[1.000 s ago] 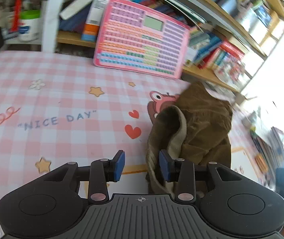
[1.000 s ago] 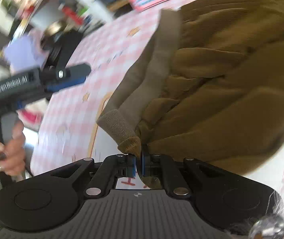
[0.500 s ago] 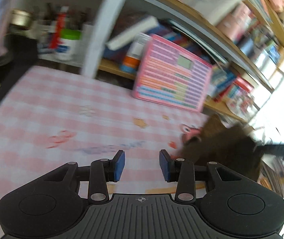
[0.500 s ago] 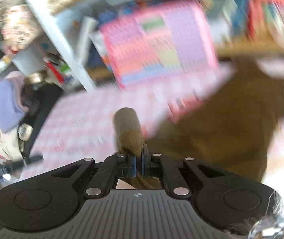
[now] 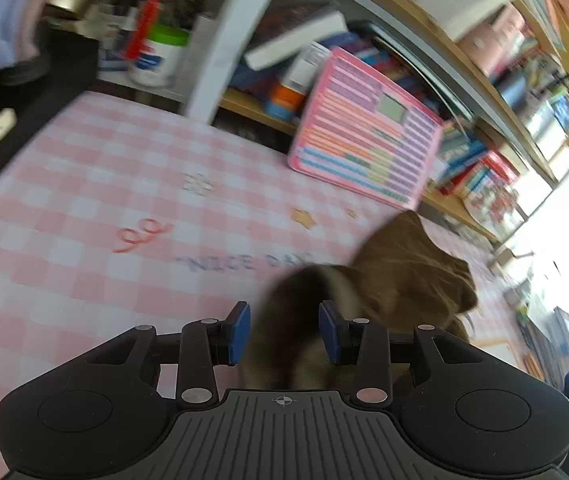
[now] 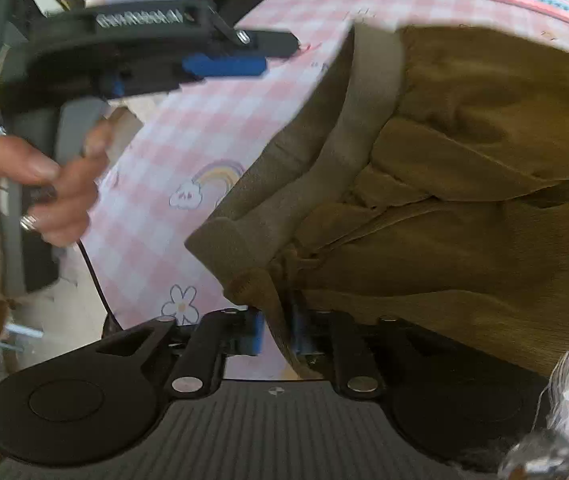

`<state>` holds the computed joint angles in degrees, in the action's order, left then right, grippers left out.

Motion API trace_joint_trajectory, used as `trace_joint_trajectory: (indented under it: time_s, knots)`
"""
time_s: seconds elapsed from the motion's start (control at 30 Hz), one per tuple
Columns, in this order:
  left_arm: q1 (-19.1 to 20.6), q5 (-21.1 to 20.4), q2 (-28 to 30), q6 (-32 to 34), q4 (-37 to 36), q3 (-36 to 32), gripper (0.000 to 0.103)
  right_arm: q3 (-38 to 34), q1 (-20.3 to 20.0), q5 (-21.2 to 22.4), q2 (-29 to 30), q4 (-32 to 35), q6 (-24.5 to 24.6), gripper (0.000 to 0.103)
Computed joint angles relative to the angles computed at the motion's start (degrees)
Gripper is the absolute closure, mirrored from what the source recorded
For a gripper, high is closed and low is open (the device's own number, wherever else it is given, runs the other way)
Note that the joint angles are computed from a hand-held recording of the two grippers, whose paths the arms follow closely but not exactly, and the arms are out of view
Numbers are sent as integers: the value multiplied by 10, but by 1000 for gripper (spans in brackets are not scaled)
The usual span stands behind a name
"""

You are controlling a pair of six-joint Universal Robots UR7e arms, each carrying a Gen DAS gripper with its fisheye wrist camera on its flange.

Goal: Fold clothes

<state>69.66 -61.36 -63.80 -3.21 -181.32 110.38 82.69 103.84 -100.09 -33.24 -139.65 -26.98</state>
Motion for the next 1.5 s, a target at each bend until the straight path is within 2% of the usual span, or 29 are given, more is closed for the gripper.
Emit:
trace_joint_trajectory:
  time_s: [0.2, 0.33, 0.37, 0.47, 0.57, 0.63, 0.7, 0.83, 0.93, 0.97, 1.0, 1.03, 1.13, 1.17, 1.2, 1.23, 1.27, 1.3, 1.33, 1.37, 1.43, 1.47, 1.5]
  knots:
    - [-1, -47, 32, 46, 53, -37, 65, 36, -11, 7, -21, -35, 16, 75]
    - [-7, 5, 68, 62, 84, -75, 67, 39, -12, 1, -20, -46, 35, 74]
    - [-7, 16, 75, 62, 89, -83, 71, 41, -12, -1, -20, -49, 36, 74]
    - [-7, 27, 89, 71, 99, -101, 71, 48, -8, -7, -18, -57, 38, 74]
    - [-12, 50, 91, 71, 80, -103, 71, 45, -4, -16, -12, -55, 35, 73]
    - [-14, 45, 82, 74, 47, -91, 70, 44, -2, -22, -8, -54, 32, 73]
    - [-12, 39, 78, 74, 44, -91, 69, 40, -1, -25, -4, -50, 32, 73]
    - [2, 23, 92, 46, 95, -118, 70, 35, -1, -32, 1, -43, 33, 75]
    - [11, 4, 96, 24, 115, -130, 71, 36, -2, -32, 3, -45, 32, 79]
    - [11, -19, 86, 26, 103, -123, 86, 37, -3, -32, 3, -46, 32, 81]
    - [11, -42, 76, 27, 92, -116, 101, 37, -3, -30, 3, -47, 32, 88]
    - [12, -64, 67, 27, 81, -110, 101, 38, -4, -26, 3, -48, 29, 95]
    - [14, -131, 38, 24, 44, -92, 101, 56, 1, -12, -5, -89, -13, 95]
    - [15, -142, 25, 18, 12, -85, 101, 63, 4, 1, -9, -110, -31, 95]
    - [18, -137, 16, 11, -22, -80, 101, 70, 6, 13, -11, -131, -48, 95]
    - [21, -123, 10, 8, -48, -80, 101, 76, 9, 26, -14, -150, -64, 90]
    - [26, -88, 11, 13, -55, -87, 101, 81, 11, 40, -16, -169, -81, 87]
    - [32, -51, 15, 19, -53, -98, 100, 84, 10, 50, -17, -177, -81, 73]
    - [42, -10, 25, 22, -28, -115, 99, 86, 9, 60, -18, -185, -80, 67]
    - [51, 29, 36, 19, 5, -134, 94, 85, 6, 59, -17, -186, -70, 67]
    - [67, 96, 55, -19, 96, -167, 92, 84, 0, 57, -14, -188, -49, 67]
    - [69, 113, 56, -34, 111, -166, 92, 89, -4, 49, -21, -191, -32, 67]
    - [68, 111, 48, -44, 101, -151, 92, 94, -7, 42, -28, -194, -15, 67]
